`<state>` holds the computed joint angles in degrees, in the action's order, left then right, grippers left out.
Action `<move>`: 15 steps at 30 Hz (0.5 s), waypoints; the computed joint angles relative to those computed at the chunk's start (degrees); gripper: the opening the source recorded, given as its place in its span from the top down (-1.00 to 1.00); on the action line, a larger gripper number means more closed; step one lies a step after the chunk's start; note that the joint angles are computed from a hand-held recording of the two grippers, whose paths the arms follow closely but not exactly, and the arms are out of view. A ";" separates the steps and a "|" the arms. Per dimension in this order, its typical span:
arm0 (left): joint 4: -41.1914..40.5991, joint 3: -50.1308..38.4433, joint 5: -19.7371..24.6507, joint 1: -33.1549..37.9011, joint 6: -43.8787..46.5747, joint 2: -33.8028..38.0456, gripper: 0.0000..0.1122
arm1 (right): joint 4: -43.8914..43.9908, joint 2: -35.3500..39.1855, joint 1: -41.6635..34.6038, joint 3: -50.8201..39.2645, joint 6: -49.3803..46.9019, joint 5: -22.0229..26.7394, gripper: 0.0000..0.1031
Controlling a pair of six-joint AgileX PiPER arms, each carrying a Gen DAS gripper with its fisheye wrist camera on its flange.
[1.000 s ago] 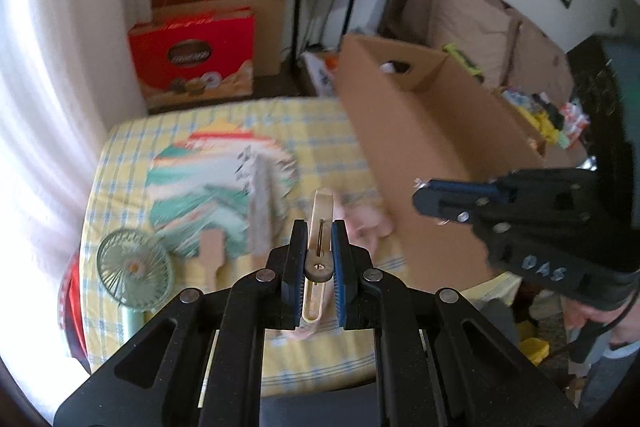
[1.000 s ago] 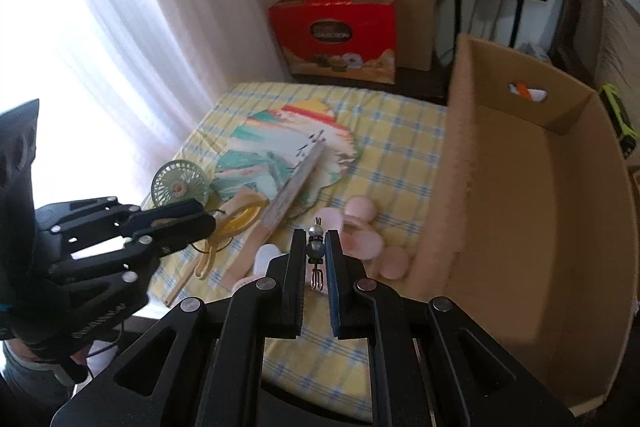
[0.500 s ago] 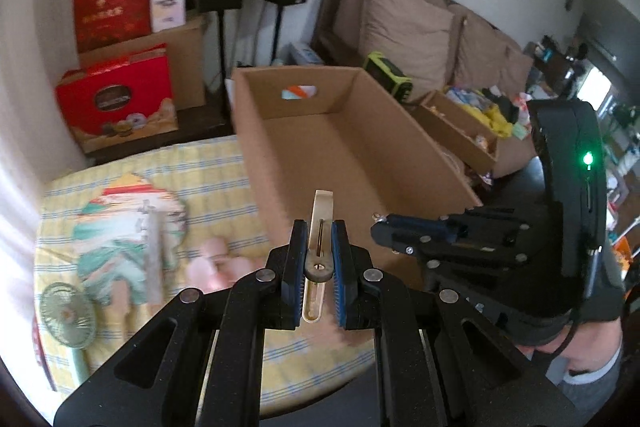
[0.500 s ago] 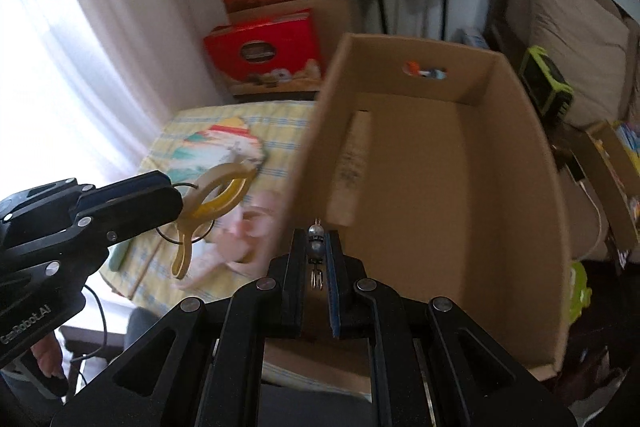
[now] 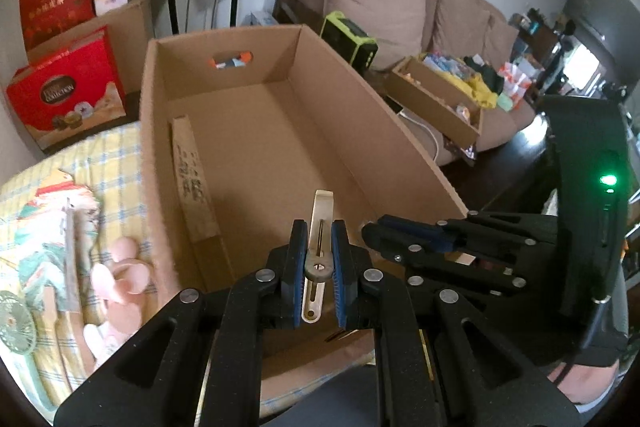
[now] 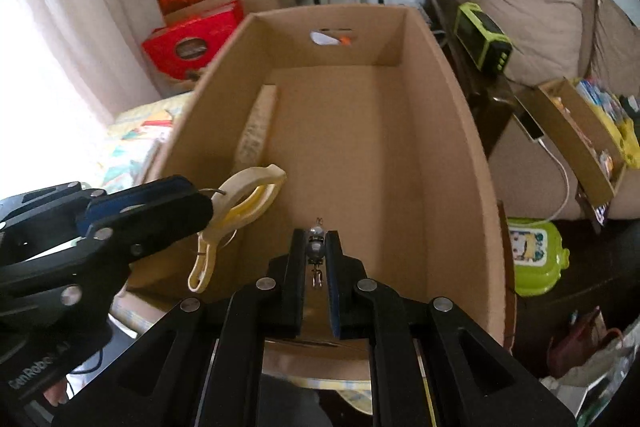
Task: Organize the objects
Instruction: 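Carry the clip with the left gripper while the right gripper carries the keychain to the box, then open both grippers to drop the clip and keychain into the box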
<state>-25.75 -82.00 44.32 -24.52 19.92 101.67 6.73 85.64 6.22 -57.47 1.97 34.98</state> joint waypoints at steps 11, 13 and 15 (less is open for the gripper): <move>2.87 2.90 -1.65 2.26 -0.69 -3.35 0.08 | 0.04 -1.13 -1.51 1.69 0.30 -1.34 0.49; 2.74 3.39 -1.44 3.60 -0.10 -4.45 -0.08 | -1.47 -1.28 -0.62 1.41 1.83 -1.51 0.37; 2.36 4.07 -1.07 5.44 0.98 -5.81 -0.12 | -2.67 -1.65 0.54 1.14 3.29 -1.64 0.21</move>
<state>-23.39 -77.93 43.24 -19.09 20.89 95.86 4.06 84.00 6.76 -56.33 5.27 33.34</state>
